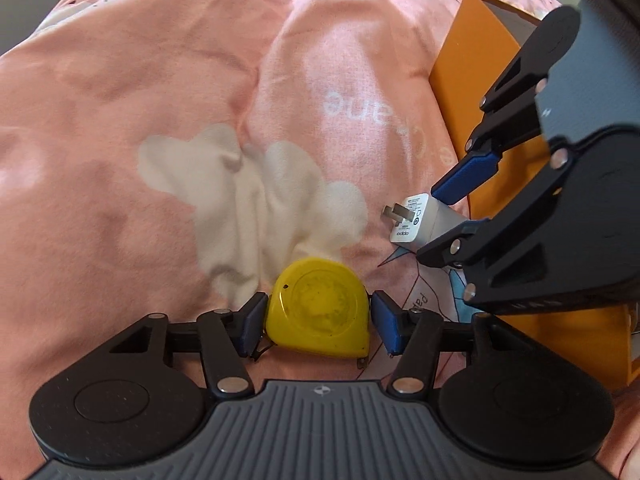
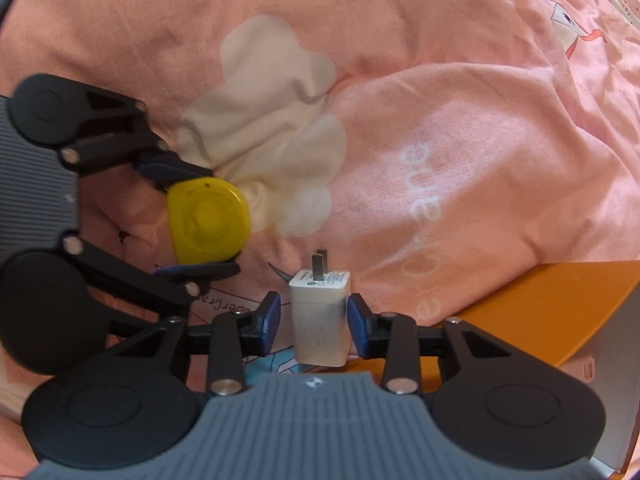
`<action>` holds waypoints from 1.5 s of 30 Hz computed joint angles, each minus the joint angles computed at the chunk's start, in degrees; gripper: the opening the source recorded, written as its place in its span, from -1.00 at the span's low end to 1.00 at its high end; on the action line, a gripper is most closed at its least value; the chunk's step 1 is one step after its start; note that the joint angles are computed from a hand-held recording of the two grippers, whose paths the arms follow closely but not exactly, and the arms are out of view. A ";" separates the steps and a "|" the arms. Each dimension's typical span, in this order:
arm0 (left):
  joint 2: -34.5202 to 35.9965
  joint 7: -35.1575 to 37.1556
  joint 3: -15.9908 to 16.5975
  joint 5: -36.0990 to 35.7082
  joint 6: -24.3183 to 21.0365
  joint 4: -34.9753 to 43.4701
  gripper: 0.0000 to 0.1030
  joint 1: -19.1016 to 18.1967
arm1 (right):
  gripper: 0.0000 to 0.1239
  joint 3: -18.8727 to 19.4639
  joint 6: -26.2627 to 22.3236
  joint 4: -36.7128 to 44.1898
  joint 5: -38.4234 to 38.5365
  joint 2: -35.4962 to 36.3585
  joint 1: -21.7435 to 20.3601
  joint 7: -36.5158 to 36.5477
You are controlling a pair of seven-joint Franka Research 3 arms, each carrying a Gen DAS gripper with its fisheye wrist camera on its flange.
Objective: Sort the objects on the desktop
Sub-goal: 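Grasp the yellow tape measure with the left tool while the right tool grasps the white charger, then lift the tape measure with the left tool while the right tool carries the charger over the box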
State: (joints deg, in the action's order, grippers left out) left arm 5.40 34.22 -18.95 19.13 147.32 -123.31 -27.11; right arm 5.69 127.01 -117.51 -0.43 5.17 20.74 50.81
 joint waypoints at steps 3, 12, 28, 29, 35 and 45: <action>-2.44 -1.08 -0.07 -0.86 0.67 -1.90 0.27 0.11 | -0.37 0.02 0.51 -0.04 -1.35 0.53 0.31 1.22; -6.41 -5.87 -0.39 0.50 0.72 -3.86 0.27 0.34 | -0.41 -0.23 2.27 -0.40 -3.46 1.36 0.66 4.20; -9.32 -12.64 -1.56 9.16 0.50 -0.49 0.27 0.50 | -0.42 -1.03 4.68 -4.79 15.95 -11.32 -2.65 -2.75; -9.08 -13.42 -1.76 10.53 0.45 0.21 0.27 0.57 | -0.42 -1.40 4.71 -5.18 17.32 -12.63 -2.85 -3.23; -6.74 -14.10 -2.07 15.90 0.42 5.35 0.27 0.12 | -0.42 -3.42 6.32 -7.70 22.92 -18.31 -4.41 -4.91; 2.19 -8.15 -1.18 20.44 0.84 18.08 0.27 -3.71 | -0.42 -5.60 8.38 -11.47 19.57 -24.45 -10.29 -3.37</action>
